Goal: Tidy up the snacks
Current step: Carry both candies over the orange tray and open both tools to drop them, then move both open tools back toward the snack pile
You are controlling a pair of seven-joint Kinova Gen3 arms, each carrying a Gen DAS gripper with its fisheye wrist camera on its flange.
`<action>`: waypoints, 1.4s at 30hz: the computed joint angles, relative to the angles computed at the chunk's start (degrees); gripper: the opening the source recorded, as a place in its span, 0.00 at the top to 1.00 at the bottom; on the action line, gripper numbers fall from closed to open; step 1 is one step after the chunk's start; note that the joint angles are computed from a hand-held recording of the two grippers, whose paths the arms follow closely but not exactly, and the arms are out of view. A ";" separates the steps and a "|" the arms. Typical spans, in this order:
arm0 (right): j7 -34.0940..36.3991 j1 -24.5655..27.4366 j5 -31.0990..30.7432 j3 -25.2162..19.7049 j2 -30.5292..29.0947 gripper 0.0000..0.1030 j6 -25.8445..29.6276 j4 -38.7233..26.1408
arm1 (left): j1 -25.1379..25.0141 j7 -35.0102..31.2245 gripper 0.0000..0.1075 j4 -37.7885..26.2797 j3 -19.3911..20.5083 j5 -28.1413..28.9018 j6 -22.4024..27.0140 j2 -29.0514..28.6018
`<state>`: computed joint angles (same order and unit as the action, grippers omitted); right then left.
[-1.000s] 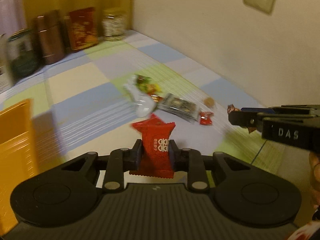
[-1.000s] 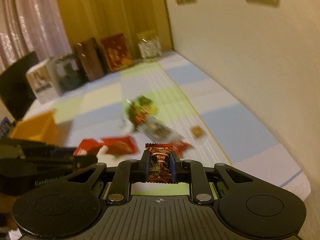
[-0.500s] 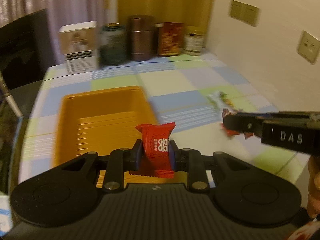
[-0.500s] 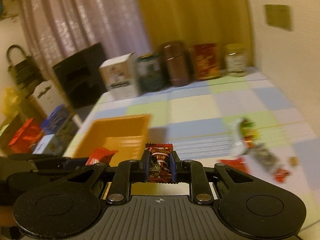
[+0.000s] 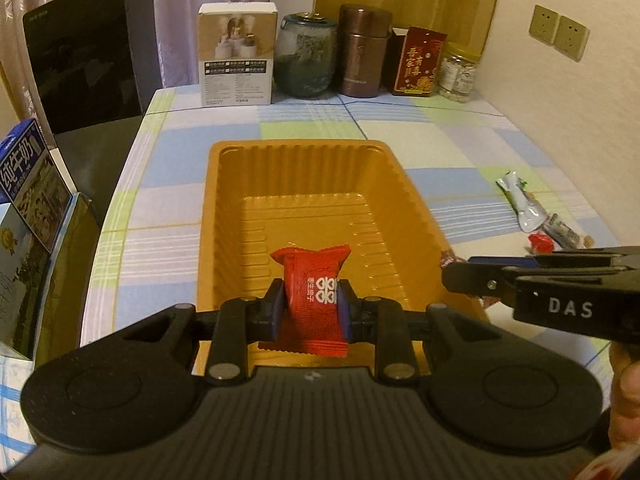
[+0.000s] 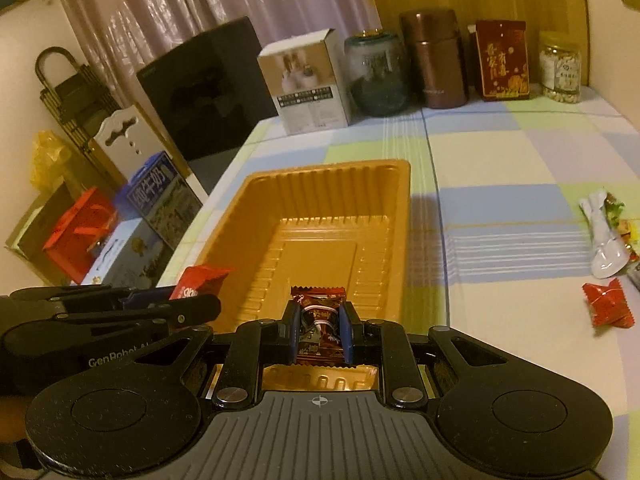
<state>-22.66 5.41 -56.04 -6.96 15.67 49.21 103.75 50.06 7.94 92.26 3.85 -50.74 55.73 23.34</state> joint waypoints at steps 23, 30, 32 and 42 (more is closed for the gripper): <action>-0.54 0.74 -2.92 -1.19 1.85 0.53 0.74 -0.33 | 1.13 11.11 0.70 4.02 2.19 -3.60 3.62 -2.50; -0.35 2.50 -4.52 0.59 -0.16 0.53 1.64 0.21 | 1.80 10.78 0.70 2.09 2.92 -3.54 5.28 -2.27; -0.09 3.22 -4.80 1.41 -1.11 0.53 1.98 0.66 | 2.26 10.21 0.70 0.89 3.06 -3.59 6.02 -2.08; 1.02 8.05 -4.88 7.40 -6.49 0.53 4.37 2.65 | 6.28 7.17 0.68 -8.44 2.66 -4.10 8.70 1.37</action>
